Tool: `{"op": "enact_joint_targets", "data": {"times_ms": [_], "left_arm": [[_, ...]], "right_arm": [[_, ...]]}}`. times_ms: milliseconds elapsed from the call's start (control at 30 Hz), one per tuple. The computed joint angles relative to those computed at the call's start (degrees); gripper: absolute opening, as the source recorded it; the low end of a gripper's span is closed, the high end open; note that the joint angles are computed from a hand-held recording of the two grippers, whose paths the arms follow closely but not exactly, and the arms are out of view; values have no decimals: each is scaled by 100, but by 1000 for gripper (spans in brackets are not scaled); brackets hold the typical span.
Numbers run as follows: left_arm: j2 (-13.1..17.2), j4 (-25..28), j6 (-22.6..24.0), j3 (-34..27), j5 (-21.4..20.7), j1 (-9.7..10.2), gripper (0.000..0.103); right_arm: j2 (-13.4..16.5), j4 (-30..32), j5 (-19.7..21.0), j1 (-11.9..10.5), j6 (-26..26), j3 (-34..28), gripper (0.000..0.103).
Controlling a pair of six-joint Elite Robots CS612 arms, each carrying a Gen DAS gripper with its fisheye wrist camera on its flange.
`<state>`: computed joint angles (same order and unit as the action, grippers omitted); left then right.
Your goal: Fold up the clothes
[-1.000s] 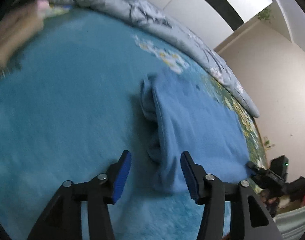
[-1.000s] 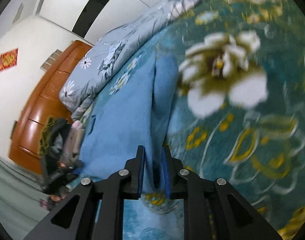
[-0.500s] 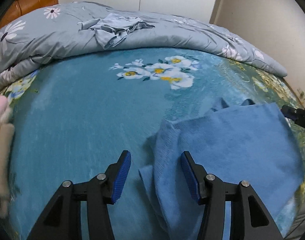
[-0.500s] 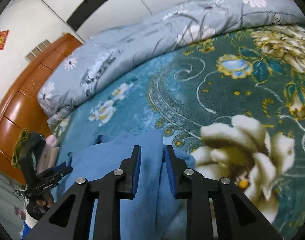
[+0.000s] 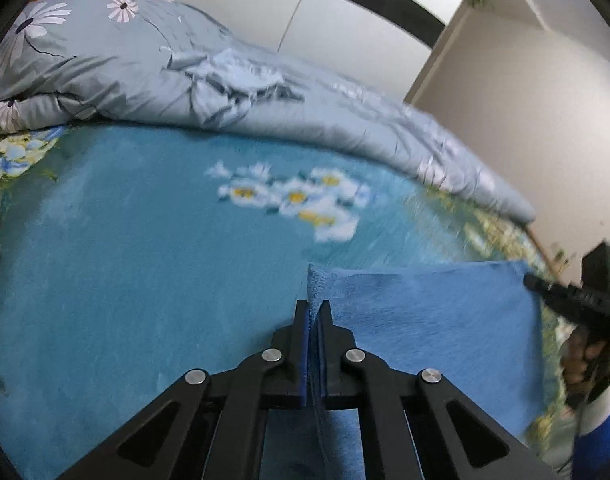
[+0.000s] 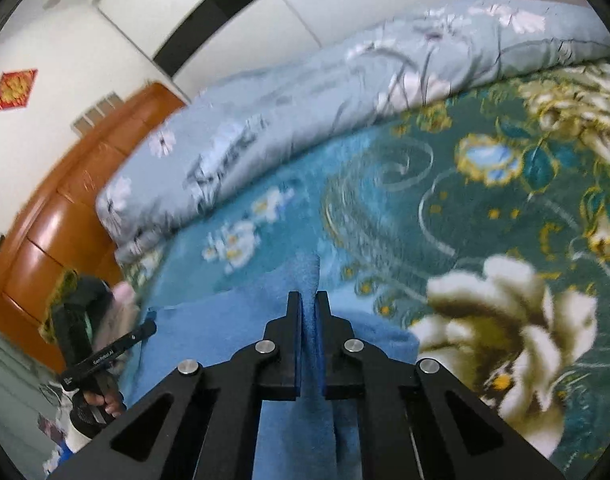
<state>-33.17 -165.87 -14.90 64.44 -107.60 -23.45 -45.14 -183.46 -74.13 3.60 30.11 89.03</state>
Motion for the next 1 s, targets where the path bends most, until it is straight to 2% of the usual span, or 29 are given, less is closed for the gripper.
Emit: {"op": "enact_joint_targets", "data": {"times_ms": [67, 133, 200, 300, 400, 433, 500, 533, 567, 633, 700, 767, 833, 967, 1000], "left_arm": [[85, 291, 73, -198, 72, -28, 4], [208, 640, 77, -400, 119, -48, 3], [327, 921, 8, -575, 109, -51, 4], [347, 907, -91, -575, -72, -17, 5], [269, 741, -246, -442, -363, 47, 7], [211, 640, -310, -341, -398, 64, 12], [114, 504, -423, -161, -544, 107, 29], [70, 421, -494, -60, -667, 138, 47], [24, 316, -597, 63, -758, 165, 57], [-63, 97, -818, 310, -925, 218, 61], [-74, -13, -1085, 463, -1366, 284, 63], [-86, -117, -1232, 598, -1540, 296, 64], [-107, -89, -1259, 697, -1546, 270, 64], [-234, -132, -1024, 917, -918, 144, 64], [-292, -94, -913, 970, -651, 100, 64]], "right_arm": [[1, 51, -116, 1, 5, -7, 5], [59, 373, -223, 0, 54, -80, 5], [134, 530, -183, -29, 260, -120, 5], [186, 512, -8, -78, 472, -114, 6], [129, 409, -5, -77, 341, -51, 8], [104, 358, 5, -78, 301, -19, 10], [19, 272, -117, -65, 227, 104, 17], [-34, 204, -156, -66, 203, 201, 26], [-89, 112, -132, -77, 216, 336, 30], [-198, -83, -36, -108, 276, 628, 40], [-222, -324, 306, -153, 483, 851, 45], [-215, -592, 701, -201, 730, 1049, 47], [-181, -770, 903, -205, 947, 1157, 47], [-136, -979, 816, -131, 1114, 1225, 47], [-143, -976, 784, -122, 1130, 1228, 47]]}}
